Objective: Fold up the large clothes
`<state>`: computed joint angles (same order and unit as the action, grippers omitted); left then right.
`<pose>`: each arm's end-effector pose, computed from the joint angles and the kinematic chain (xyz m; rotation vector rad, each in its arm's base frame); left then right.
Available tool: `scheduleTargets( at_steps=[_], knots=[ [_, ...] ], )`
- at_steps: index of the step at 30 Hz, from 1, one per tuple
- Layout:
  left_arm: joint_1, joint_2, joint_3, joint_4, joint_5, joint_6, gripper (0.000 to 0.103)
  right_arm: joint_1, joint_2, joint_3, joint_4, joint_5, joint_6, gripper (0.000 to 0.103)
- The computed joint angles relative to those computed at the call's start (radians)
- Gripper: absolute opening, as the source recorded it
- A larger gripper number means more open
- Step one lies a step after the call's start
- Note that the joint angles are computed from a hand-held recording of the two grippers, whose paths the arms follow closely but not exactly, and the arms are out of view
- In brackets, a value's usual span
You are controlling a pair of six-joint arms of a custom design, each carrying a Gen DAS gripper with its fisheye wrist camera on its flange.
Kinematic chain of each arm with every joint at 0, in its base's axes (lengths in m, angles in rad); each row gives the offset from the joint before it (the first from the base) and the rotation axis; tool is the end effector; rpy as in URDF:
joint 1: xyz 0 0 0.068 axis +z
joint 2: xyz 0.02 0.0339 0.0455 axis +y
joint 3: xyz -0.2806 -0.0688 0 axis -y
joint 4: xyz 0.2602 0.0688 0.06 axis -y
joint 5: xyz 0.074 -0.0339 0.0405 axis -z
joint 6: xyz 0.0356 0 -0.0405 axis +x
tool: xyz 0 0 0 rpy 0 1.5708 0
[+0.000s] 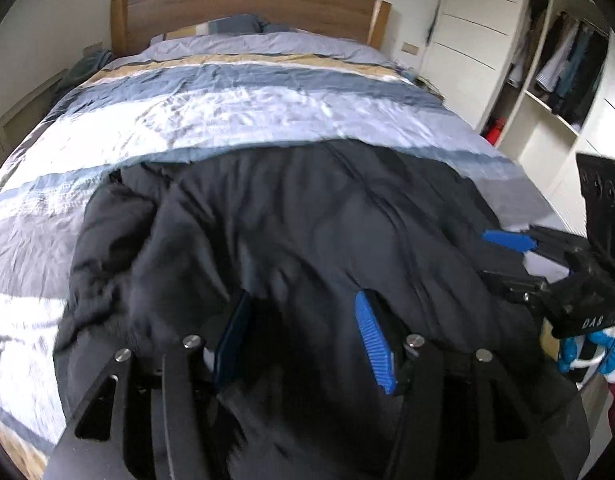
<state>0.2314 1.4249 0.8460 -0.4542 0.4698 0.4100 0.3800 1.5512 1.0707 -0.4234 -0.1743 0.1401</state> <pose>0.2801 0.0494 0.2082 0.3824 2.4450 -0.3464 0.3139 0.1320 0.2413 -0.3752 2.4792 0.4348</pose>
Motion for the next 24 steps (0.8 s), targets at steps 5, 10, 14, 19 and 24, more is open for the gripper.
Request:
scheduleTargets(
  at_steps=[5,10,14,19,24],
  knots=[
    [-0.009,-0.067,-0.118,0.028,-0.056,0.006,0.053,0.043,-0.068,-0.091,-0.022,0.027,0.015,0.077],
    [0.007,-0.108,-0.178,0.072,-0.052,-0.021,0.053,0.06,-0.08,-0.15,0.014,0.056,0.056,0.077],
    [0.011,-0.122,-0.226,0.126,-0.055,-0.028,0.053,0.063,-0.064,-0.17,0.059,0.071,0.067,0.078],
    [0.008,-0.113,-0.267,0.201,-0.06,-0.035,0.053,0.064,-0.048,-0.195,0.109,0.078,0.081,0.08],
    [0.01,-0.116,-0.293,0.238,-0.057,-0.043,0.053,0.078,-0.029,-0.194,0.128,0.102,0.087,0.081]
  ],
)
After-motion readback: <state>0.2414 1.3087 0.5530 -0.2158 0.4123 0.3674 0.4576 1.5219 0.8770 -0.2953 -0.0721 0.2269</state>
